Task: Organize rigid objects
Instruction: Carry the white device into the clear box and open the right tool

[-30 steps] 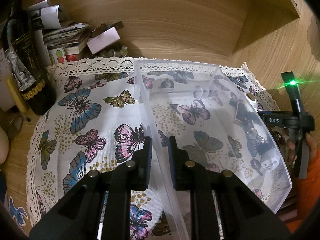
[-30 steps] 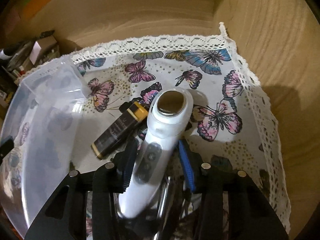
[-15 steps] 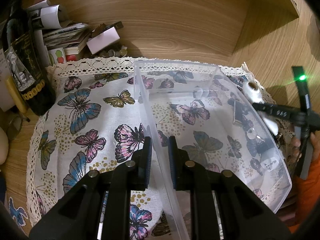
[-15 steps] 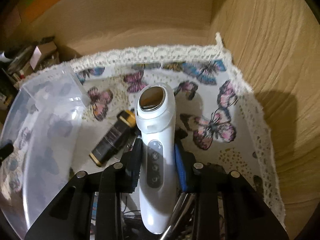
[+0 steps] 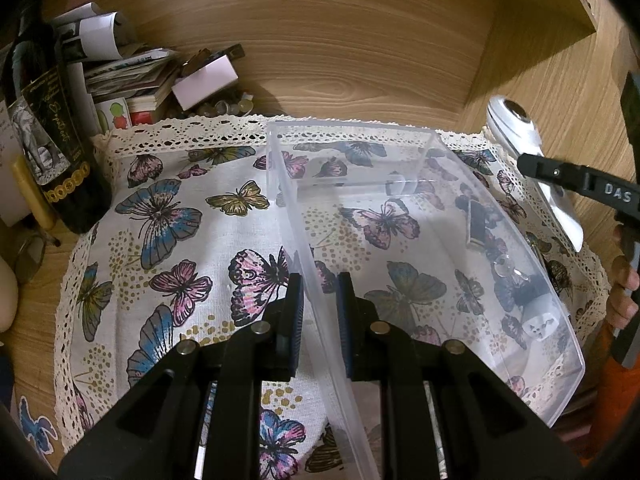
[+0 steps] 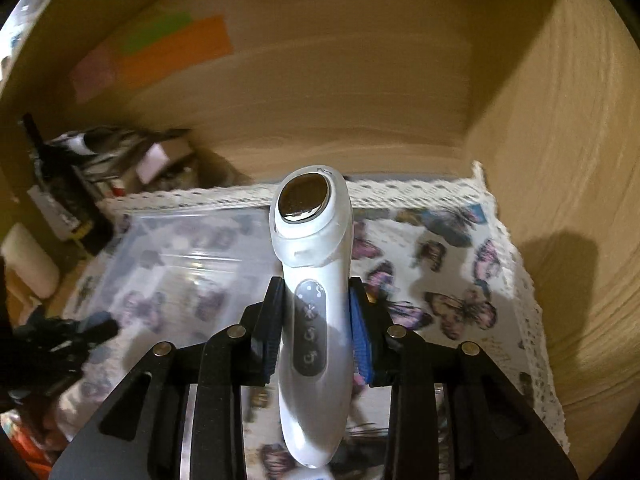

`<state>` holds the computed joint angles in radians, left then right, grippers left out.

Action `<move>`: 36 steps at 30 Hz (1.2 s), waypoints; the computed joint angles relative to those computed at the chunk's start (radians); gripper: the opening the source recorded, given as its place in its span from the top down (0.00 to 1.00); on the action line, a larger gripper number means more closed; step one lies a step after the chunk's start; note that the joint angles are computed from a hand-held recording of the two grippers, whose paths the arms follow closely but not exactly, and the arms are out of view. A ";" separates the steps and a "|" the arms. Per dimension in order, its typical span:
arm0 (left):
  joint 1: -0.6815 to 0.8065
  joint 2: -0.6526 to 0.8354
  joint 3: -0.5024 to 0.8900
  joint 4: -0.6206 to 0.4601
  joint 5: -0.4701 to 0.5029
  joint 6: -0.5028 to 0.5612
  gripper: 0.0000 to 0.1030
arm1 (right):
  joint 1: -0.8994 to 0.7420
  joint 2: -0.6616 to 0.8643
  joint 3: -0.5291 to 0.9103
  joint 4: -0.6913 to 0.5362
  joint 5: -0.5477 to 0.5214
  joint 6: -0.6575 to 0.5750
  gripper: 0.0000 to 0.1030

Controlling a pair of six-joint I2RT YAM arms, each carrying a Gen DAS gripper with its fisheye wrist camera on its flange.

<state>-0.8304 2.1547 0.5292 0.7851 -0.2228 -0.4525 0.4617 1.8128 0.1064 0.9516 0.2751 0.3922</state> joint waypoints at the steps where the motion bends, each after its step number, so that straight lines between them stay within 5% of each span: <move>1: 0.002 0.001 0.000 0.002 0.003 0.001 0.84 | 0.019 0.002 0.011 -0.006 0.005 0.005 0.73; 22: 0.007 0.012 -0.008 0.038 0.017 0.014 0.83 | 0.173 0.168 0.259 -0.238 -0.060 0.027 0.73; 25: 0.008 0.012 -0.008 0.039 0.021 0.020 0.83 | 0.173 0.169 0.285 -0.282 -0.064 0.017 0.82; 36: 0.003 0.008 -0.007 0.032 0.019 0.019 0.83 | 0.195 0.117 0.238 -0.274 -0.014 0.027 0.85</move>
